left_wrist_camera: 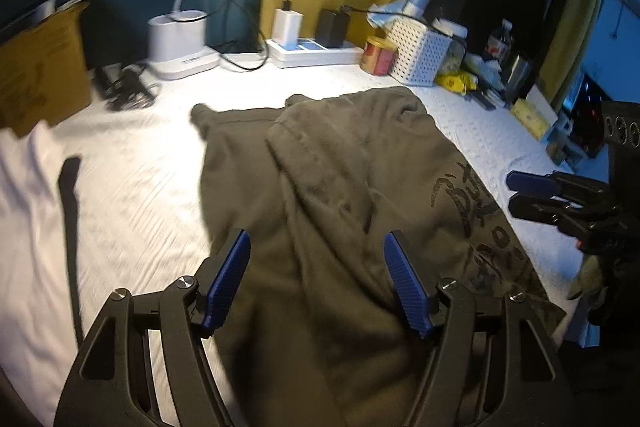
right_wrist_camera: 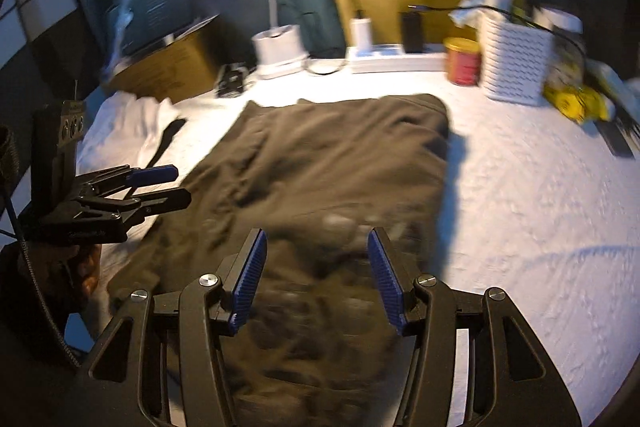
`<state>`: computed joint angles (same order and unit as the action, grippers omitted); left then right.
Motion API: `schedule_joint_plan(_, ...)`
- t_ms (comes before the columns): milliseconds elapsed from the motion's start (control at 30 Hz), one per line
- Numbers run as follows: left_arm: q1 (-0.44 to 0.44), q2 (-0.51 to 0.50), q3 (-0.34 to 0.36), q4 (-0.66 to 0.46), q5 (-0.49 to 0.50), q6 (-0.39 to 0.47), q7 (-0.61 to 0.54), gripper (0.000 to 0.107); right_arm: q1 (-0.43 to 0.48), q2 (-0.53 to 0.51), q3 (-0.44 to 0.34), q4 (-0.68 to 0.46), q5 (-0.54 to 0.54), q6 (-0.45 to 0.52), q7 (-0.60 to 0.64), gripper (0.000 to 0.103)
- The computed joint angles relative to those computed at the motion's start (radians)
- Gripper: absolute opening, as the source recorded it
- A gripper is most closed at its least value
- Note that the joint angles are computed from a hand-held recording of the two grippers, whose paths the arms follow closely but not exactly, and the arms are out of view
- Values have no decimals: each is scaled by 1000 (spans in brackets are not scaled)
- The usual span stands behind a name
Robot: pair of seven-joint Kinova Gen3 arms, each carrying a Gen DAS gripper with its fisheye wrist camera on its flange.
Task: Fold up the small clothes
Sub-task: 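Grasp the folded shirt edge with the left gripper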
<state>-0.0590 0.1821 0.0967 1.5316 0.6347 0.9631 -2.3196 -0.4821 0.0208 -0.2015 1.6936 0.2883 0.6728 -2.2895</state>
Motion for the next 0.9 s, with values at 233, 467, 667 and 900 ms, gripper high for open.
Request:
schedule_joint_plan(233,70,115,26,-145,-144,16,91,44,71,-30,35,64,-56,-66,42,56)
schedule_joint_plan(467,78,170,51,-218,-202,44,115,8,128,-15,59,79,-139,-115,121,56)
schedule_joint_plan(667,97,42,25,-94,-254,-121,124,7,140,23,65,53,-191,-123,182,56)
schedule_joint_plan(900,80,97,14,-166,-290,6,190,22,118,92,66,-11,-229,-86,247,56)
